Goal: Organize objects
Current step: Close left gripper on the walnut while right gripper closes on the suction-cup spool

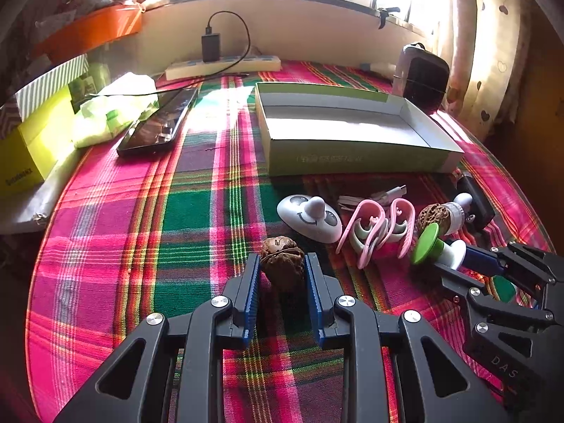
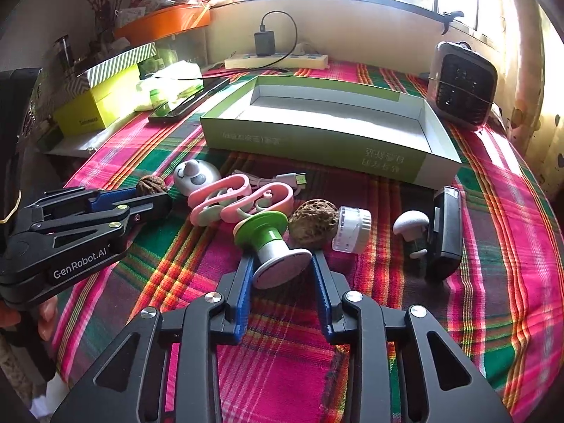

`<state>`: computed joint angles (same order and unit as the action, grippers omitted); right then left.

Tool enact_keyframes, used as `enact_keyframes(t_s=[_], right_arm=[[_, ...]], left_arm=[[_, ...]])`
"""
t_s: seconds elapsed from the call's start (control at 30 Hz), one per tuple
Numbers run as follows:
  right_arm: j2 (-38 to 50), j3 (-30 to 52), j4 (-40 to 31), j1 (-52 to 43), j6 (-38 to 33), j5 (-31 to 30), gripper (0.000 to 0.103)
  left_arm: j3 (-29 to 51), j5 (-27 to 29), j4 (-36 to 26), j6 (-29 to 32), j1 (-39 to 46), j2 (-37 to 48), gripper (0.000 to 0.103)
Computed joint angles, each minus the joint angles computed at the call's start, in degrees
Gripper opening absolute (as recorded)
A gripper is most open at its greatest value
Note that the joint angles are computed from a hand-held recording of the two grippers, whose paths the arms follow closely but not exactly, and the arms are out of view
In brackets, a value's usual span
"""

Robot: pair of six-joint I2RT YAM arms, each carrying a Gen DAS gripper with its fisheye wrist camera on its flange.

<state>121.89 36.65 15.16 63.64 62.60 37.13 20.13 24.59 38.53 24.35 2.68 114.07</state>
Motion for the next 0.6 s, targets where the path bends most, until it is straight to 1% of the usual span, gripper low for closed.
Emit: enact_keyframes(t_s=[0.1, 0.37, 0.6], right_arm=[[0.0, -0.2, 0.4, 0.3, 0.0, 0.1, 0.032], [-0.3, -2.1, 3.0, 0.9, 1.0, 0.3, 0.032], [-0.6, -2.5, 3.2, 1.4, 1.4, 0.7, 0.032]], left_arm=[[-1.5, -0.3, 1.6, 0.5, -0.2, -0.2, 0.023], [-3.9, 1.0, 2.5, 1.5, -0.3, -0.9, 0.023], [-5.2, -0.1, 4.4, 0.8, -1.9, -1.2, 0.023]])
